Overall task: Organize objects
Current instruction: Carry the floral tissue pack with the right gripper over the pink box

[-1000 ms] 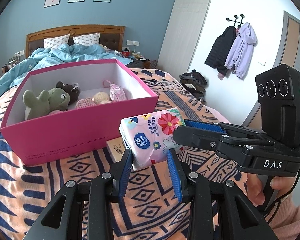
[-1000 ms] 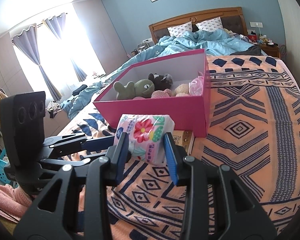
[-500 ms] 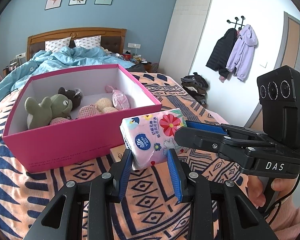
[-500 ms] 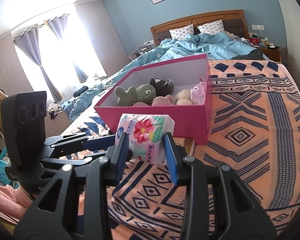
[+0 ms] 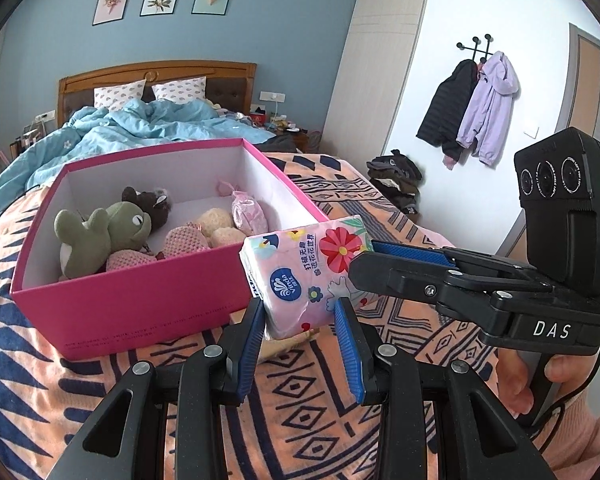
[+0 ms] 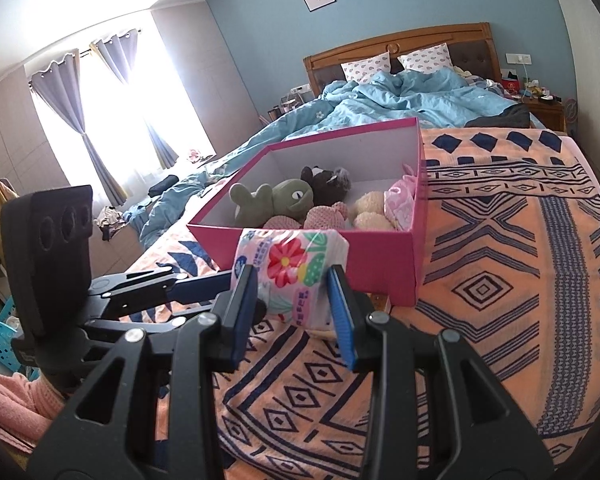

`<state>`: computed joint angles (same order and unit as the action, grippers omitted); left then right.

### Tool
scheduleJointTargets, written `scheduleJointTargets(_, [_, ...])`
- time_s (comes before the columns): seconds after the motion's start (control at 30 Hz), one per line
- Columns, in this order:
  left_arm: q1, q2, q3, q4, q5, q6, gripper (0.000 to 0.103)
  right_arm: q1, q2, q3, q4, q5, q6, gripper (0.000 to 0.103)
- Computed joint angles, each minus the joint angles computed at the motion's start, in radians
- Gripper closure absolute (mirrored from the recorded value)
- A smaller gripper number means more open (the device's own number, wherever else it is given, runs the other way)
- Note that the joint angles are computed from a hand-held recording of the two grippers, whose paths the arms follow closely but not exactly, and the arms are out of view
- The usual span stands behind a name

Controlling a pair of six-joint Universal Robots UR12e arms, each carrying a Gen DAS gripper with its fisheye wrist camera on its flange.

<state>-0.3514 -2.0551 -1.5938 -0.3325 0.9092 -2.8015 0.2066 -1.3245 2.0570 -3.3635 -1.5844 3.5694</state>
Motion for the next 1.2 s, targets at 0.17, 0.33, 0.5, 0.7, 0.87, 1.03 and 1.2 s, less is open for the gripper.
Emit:
scheduleJointTargets(0.17, [-0.002, -0.004, 0.007, 0.011, 0.011, -0.003, 0.068, -0.008, 0.003, -0.006, 0.000, 0.011, -0.002, 0.064])
scheduleJointTargets(0.33, [-0.005, -0.008, 0.014, 0.018, 0.019, -0.006, 0.068, -0.012, 0.006, -0.010, -0.001, 0.014, -0.003, 0.064])
scheduleJointTargets(0.5, [-0.008, -0.014, 0.027, 0.021, 0.028, -0.008, 0.068, -0.015, 0.007, -0.016, 0.003, 0.013, -0.007, 0.064])
scheduleJointTargets(0.7, [-0.013, -0.024, 0.044, 0.027, 0.042, -0.012, 0.068, -0.025, 0.013, -0.031, 0.011, 0.016, -0.014, 0.064])
scheduleJointTargets(0.87, [-0.016, -0.033, 0.062, 0.026, 0.051, -0.018, 0.068, -0.037, 0.017, -0.039, 0.007, 0.032, -0.009, 0.064])
scheduleJointTargets(1.03, [-0.020, -0.041, 0.075, 0.022, 0.060, -0.022, 0.068, -0.041, 0.020, -0.047, 0.014, 0.030, -0.013, 0.064])
scheduleJointTargets(1.2, [-0.021, -0.049, 0.091, 0.014, 0.064, -0.026, 0.068, -0.046, 0.024, -0.054, 0.018, 0.032, -0.015, 0.064])
